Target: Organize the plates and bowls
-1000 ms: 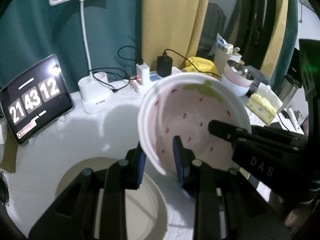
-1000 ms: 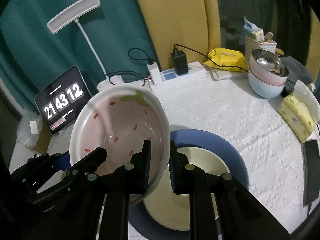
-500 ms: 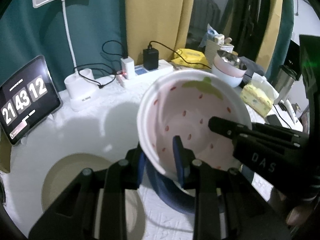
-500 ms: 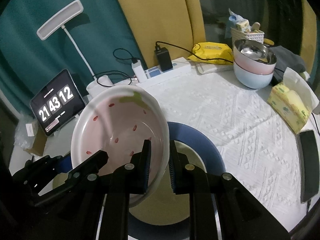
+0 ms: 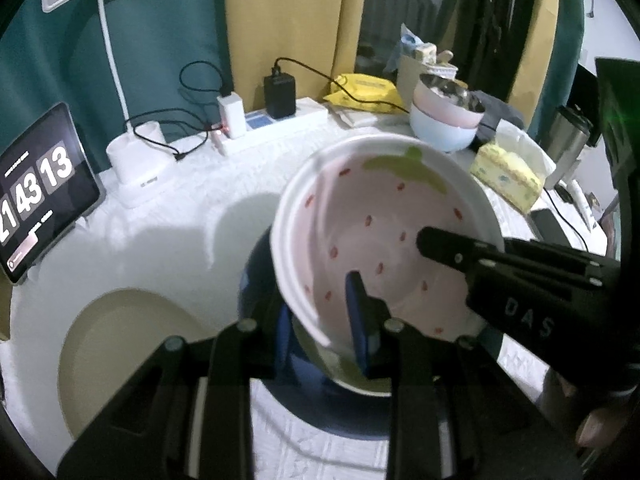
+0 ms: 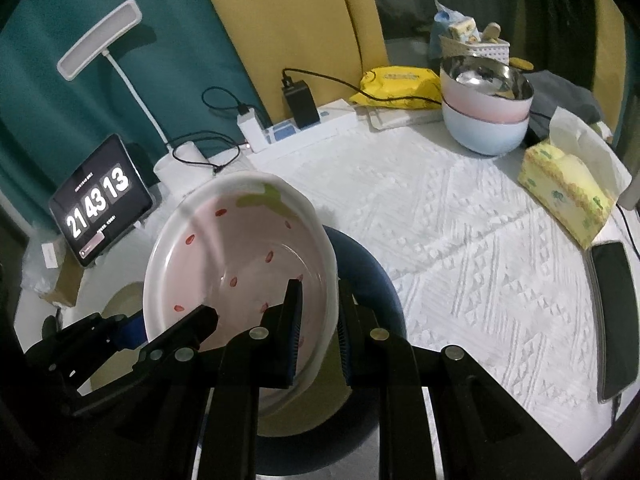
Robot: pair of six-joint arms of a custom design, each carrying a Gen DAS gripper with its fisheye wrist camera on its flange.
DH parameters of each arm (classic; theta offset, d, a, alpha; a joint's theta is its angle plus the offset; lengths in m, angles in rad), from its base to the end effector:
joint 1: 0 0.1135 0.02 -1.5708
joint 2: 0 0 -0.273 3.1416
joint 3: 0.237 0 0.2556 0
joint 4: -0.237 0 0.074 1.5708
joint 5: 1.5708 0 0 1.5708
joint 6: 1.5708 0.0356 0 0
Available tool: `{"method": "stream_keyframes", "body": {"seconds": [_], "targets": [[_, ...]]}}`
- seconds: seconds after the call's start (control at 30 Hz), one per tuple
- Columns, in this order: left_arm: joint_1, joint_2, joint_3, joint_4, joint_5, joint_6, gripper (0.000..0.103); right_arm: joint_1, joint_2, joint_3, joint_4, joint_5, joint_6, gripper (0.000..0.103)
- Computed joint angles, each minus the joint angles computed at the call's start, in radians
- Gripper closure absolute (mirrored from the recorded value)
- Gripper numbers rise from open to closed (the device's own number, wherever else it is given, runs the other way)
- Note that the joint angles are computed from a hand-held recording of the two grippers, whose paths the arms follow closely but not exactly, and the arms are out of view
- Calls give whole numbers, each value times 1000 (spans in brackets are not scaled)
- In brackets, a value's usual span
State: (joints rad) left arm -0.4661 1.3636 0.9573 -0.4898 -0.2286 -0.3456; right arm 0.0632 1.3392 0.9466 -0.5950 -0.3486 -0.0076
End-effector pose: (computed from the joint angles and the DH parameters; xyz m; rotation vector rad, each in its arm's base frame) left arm 0.2570 -0.1203 0.2527 0.0488 2.4361 -0.0804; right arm 0.2677 0.0291 0.2499 -0.2233 2.5249 0.4667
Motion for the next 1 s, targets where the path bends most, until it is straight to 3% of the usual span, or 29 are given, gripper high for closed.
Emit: {"method": "stream_keyframes", "body": {"seconds": [0.3,0.63,1.0], "targets": [[-10,2,-17,-2,-19,-5,76,16,-5,-9,-5,20,-26,85],[-15,13,-46,13,-31,1,76,104,-40,-67,44,170,-78,84],[-8,1,-58,21,-16,10,75,84,-40,-58,15,134,-112,84]]}}
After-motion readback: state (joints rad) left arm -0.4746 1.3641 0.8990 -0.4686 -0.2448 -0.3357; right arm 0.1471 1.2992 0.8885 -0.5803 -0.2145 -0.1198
